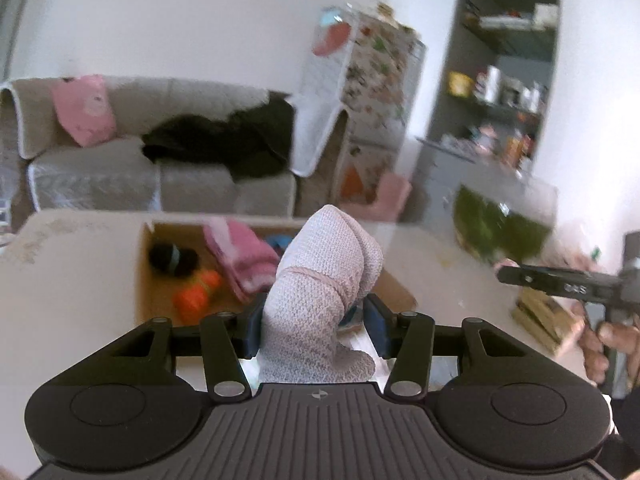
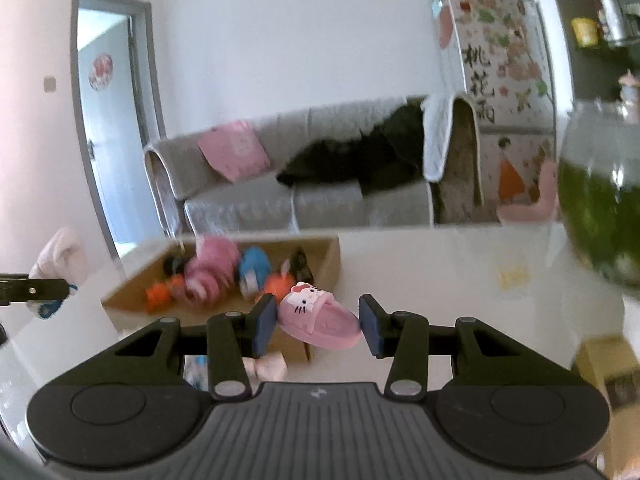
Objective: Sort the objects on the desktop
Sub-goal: 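Lift and carry the slipper and white knit bundle over the box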
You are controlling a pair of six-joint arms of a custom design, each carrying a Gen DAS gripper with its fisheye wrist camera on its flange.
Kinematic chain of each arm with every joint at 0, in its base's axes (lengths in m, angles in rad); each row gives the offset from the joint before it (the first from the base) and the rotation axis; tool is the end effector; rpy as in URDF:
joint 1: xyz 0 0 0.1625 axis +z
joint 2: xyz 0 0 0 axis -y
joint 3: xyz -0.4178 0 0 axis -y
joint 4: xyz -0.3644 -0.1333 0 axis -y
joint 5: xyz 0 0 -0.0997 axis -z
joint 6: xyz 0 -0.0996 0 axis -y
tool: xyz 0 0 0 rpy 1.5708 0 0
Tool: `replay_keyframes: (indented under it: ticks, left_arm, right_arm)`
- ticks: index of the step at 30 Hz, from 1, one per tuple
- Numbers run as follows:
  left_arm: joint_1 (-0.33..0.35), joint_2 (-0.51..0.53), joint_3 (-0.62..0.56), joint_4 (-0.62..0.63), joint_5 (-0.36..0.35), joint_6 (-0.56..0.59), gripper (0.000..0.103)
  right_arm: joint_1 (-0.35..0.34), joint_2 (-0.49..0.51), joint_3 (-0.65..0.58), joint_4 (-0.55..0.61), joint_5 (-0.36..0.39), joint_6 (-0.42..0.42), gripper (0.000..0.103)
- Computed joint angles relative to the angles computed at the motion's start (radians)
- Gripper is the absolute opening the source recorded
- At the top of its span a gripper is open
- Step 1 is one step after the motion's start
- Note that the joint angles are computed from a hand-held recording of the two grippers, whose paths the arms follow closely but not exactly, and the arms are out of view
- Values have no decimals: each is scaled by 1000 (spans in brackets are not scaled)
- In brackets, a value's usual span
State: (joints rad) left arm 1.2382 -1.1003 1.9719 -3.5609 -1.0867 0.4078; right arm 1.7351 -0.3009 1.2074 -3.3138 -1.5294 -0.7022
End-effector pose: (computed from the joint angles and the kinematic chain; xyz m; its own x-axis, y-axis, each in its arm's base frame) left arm -0.0087 -0.5755 0.3072 -0.8369 0.0659 -0.5434 0.5170 0.4215 -0.7450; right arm 0.2606 -0.7316 0.0067 -0.6779 -0.5749 0.4583 -0.7171 0.3795 -0.5846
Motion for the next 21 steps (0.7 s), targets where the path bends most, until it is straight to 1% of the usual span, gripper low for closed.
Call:
replay_keyframes:
  ticks: [2,4,7,9,11,14,15,16,19,21]
  left_arm:
    - [-9,5,-41,18,37,-4,58]
    - [-14,22,-89,21,75,18,58]
    - [-4,46,-178,72,95,9,58]
    - [1,71,-234,101,121,12,58]
    - [13,101,-292,124,130,16,58]
    - [46,141,-373,198,113,-9,58]
    - [55,155,-394,213,114,-12,58]
    - [64,166,-409,219,113,-14,58]
    - [82,190,-439,232,110,-15,58]
    - [82,199,-454,237,127,2,58]
  right_arm:
    - [12,21,-65,43,17,9,42]
    - [24,53,-135,74,25,0,42]
    - [45,118,-268,152,42,3,42]
    - [56,168,-371,229,52,5,42]
    - [69,231,-489,301,49,2,42]
    - [76,314,-644,421,38,-6,42]
    - [78,335,-677,444,30,-16,42]
    - [77,368,-736,483,26,-20,42]
    - [76,427,-845,555,7,-24,42]
    - [78,446,-885,579,-3,-24,42]
